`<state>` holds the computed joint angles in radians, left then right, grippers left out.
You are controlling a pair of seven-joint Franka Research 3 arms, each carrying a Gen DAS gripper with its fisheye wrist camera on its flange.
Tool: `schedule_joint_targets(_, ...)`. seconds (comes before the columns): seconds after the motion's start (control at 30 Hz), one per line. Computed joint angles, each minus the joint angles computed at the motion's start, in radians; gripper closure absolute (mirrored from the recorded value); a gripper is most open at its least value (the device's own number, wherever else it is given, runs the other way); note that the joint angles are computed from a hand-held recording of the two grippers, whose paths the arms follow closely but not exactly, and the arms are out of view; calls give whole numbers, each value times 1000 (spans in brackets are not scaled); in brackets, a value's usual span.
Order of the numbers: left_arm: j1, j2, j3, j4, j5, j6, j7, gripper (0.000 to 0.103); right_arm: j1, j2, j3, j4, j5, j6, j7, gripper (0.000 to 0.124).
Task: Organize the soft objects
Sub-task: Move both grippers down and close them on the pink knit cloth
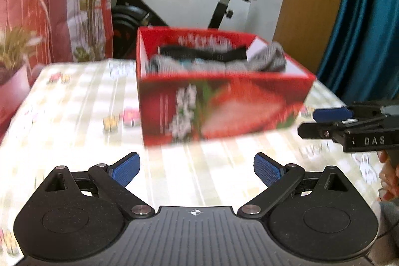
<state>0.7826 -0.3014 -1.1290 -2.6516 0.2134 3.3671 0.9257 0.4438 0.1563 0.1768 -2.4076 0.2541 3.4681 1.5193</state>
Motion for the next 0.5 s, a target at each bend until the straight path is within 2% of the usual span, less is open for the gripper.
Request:
schedule_joint_targets(0.17,-124,41,94,-57,-15,3,4,5,49,-33,-8,-99,86,-7,3,68)
schedule_joint_targets(0.23,-163,59,123,-70,-32,1,20,7,90,-50,-25,-128,164,-13,-28,68)
schedule_joint_targets(0.33,-191,73,135,-93,-69,13,41,8,114,-73,-24,-165,232,-27,-44,68)
schedule_joint_targets(0.43,-222,88,154,-109,-100,25,66,11,163,-77,-43,-167,347,-53,-125,68)
schedule_joint_targets(0.5,-224,104,146,-109,-128,26,85,14,207,-66,-71,-152,426,-70,-188,69)
